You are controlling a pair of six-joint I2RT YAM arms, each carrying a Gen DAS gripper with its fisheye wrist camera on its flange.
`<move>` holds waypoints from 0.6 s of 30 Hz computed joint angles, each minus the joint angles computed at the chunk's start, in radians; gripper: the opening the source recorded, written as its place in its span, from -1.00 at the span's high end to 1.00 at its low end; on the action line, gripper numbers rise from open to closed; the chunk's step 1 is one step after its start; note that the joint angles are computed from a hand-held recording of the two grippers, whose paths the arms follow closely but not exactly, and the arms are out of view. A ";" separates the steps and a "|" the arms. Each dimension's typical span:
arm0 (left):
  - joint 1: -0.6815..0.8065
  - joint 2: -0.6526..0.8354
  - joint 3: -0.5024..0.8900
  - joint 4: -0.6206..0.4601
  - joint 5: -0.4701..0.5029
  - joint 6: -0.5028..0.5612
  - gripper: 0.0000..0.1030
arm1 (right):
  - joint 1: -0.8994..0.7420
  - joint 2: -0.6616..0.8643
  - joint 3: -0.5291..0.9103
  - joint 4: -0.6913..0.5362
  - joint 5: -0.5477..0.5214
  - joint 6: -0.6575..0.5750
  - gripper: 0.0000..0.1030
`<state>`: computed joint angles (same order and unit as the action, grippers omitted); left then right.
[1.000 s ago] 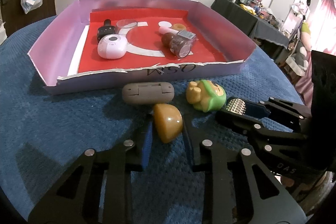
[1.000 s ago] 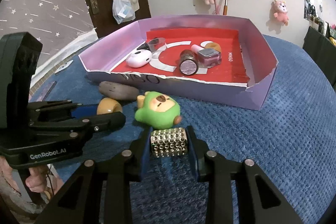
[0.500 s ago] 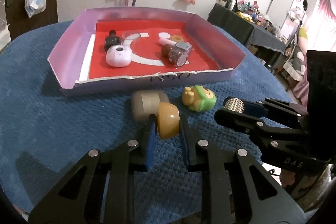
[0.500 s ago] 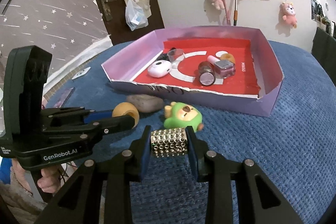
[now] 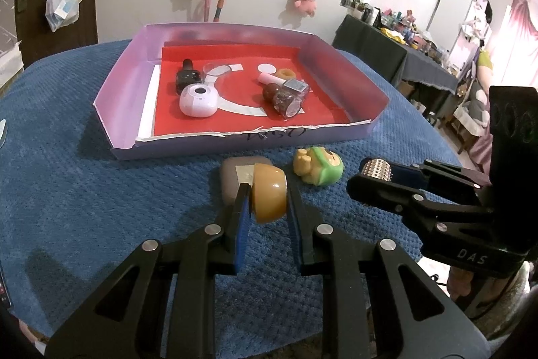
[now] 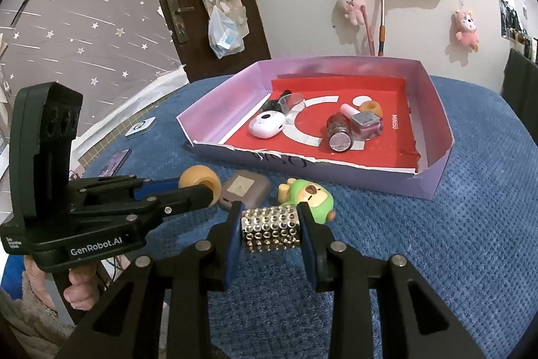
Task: Organize rigid objects
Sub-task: 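Lift and carry the amber stone and studded cube over the box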
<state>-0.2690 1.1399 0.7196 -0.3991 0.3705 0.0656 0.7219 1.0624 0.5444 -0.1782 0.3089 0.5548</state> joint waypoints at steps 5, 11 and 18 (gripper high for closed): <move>0.003 -0.001 0.001 0.001 0.001 0.001 0.63 | -0.007 -0.010 -0.002 -0.004 -0.014 0.006 0.35; 0.006 0.006 0.024 0.003 0.005 0.000 0.63 | -0.027 -0.014 0.003 0.001 -0.033 -0.013 0.35; 0.008 0.034 0.069 0.010 0.004 0.003 0.63 | -0.073 -0.002 0.029 0.007 -0.081 -0.047 0.35</move>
<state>-0.2613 1.1743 0.7886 -0.3892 0.3746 0.0690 0.6493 1.0607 0.5738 -0.1711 0.2274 0.5075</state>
